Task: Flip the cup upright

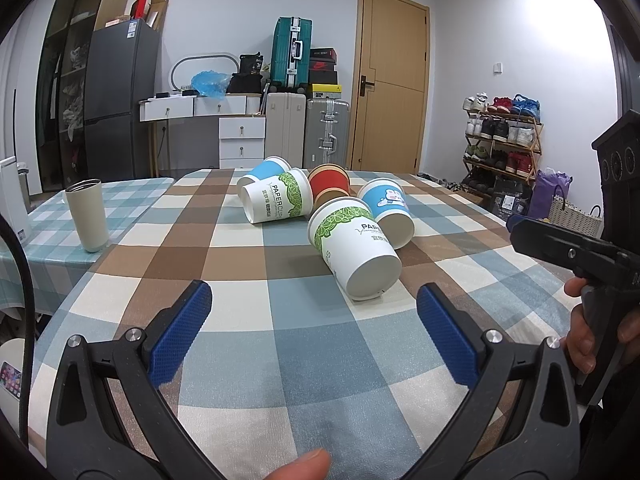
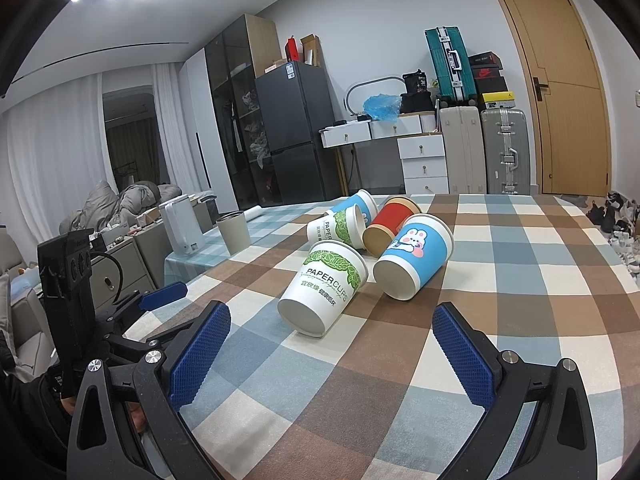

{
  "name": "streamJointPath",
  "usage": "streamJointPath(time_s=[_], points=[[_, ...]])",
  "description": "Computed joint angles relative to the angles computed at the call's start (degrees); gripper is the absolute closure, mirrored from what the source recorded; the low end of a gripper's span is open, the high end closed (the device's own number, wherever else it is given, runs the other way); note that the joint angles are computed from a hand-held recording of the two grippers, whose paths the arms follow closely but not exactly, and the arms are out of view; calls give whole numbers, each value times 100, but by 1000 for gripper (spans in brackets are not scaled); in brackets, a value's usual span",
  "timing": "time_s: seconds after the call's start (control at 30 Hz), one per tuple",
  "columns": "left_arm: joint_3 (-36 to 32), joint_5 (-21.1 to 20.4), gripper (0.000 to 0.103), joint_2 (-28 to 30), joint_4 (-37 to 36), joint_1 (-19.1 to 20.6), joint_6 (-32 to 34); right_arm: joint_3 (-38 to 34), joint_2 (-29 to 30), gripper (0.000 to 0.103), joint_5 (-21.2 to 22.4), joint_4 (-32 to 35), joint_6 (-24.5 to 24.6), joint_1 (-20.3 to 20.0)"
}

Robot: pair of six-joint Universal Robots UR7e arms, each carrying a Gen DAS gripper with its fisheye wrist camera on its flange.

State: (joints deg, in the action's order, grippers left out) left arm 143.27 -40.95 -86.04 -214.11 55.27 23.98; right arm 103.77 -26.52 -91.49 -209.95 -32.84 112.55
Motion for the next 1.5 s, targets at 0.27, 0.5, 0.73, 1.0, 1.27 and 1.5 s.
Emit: streamJointPath(time_s=[0.27, 0.5, 0.73, 1.0, 1.27, 1.5], points=[[-1, 4, 1, 2, -5, 0, 9, 77, -40, 0, 1, -48, -39, -24], [-1, 10, 1, 7, -18, -3, 20, 66, -29, 0, -29, -60, -36, -6], [-1, 9, 1, -6, 15, -1, -15, -15, 3, 0, -320, -3, -41, 93], [-47, 25, 1, -106, 248, 26, -181, 3, -5, 0, -367, -29, -87, 112], [-271, 445, 1, -64, 891, -143, -521, 1, -141, 0, -573, 145, 89, 114], [-612, 593, 1, 146, 1384, -181, -666, 36, -230, 0, -761, 229, 152, 104]])
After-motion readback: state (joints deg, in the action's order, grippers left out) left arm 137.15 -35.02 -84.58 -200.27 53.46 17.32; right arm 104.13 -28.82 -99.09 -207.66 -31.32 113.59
